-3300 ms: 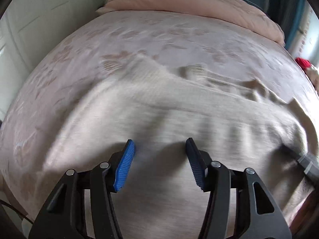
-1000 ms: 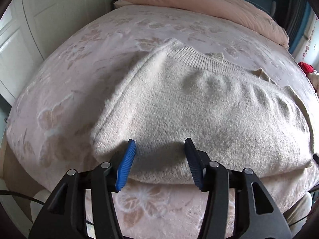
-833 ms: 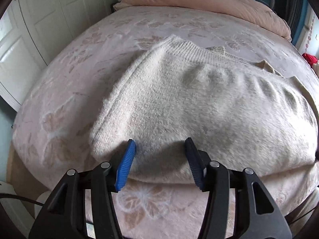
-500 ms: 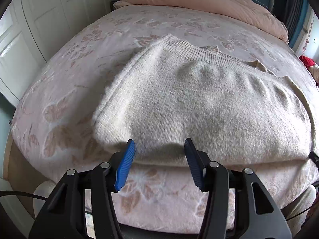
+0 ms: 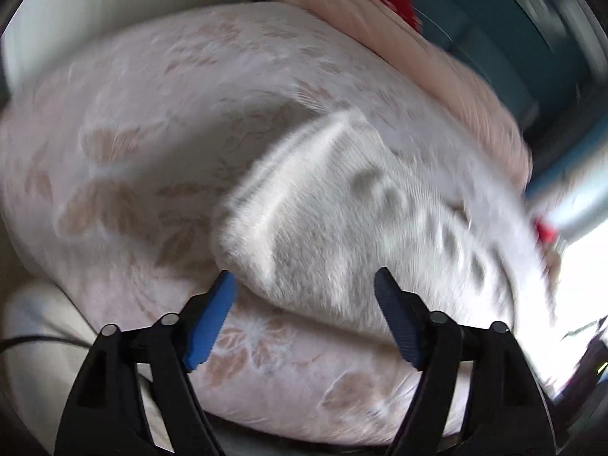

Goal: Fold small clothes

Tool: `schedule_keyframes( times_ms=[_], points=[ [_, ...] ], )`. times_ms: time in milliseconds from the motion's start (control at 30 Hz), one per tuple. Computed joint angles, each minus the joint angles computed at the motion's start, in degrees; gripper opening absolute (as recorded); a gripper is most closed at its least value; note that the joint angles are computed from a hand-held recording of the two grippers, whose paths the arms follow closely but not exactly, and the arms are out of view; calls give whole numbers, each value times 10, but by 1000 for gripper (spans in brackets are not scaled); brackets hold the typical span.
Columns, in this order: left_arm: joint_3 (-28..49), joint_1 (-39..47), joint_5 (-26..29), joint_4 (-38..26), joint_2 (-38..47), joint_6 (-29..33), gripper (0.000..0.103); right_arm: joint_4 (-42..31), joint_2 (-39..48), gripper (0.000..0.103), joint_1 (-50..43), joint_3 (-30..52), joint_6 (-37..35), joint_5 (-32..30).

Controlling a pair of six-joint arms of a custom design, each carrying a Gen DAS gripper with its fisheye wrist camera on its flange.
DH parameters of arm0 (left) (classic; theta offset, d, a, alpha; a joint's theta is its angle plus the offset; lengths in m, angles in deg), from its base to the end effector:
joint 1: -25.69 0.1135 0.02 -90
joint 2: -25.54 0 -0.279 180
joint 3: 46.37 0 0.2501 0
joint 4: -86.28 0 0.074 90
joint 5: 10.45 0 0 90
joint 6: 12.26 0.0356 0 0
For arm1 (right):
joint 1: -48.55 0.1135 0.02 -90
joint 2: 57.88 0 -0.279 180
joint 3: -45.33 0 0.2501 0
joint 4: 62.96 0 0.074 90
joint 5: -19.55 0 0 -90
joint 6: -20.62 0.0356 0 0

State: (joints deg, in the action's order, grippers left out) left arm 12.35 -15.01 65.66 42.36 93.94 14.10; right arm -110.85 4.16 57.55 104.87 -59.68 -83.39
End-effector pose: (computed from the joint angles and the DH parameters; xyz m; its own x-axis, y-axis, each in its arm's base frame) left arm 0.1786 -0.1424 0.2435 -0.7414 -0.5096 -0.4366 -0.3137 0.8383 -0.4459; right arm 0.2045 0.0405 0.2653 -0.7995 0.0396 -0.5994 -0.1611 0.9471 0.2775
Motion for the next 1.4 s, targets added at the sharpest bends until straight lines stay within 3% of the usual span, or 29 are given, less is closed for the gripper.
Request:
schedule_keyframes(
  times_ms=[167,367,467,533,600,700,833,933,1067,1200,1333,1400],
  points=[
    [-29,68,60,59,16,-25,78,37,121,14,74,78,47,31],
    [-48,96,75,119,69,-55,91,56,274,10,105,175,75,42],
    [-43,100,72,127,80,-59,94,29,360,8,117,226,70,60],
    [-40,107,72,137,86,-51,86,51,382,6,126,222,65,78],
    [-47,120,95,163,84,-32,42,53,388,6,139,225,60,104],
    [-47,130,107,171,69,-24,22,63,385,6,151,217,51,126],
    [5,101,81,147,33,17,16,95,377,6,137,193,53,98],
    [106,42,40,108,50,69,15,123,370,5,120,174,50,67],
    [258,-51,2,71,137,125,14,145,334,6,92,143,63,13],
    [414,-136,-15,19,256,170,14,141,193,6,6,63,65,-62],
    [510,-188,1,-14,366,175,14,42,69,7,-152,6,-24,-123],
    [550,-210,10,-33,431,167,15,-16,25,13,-261,-18,-102,-147]
  ],
)
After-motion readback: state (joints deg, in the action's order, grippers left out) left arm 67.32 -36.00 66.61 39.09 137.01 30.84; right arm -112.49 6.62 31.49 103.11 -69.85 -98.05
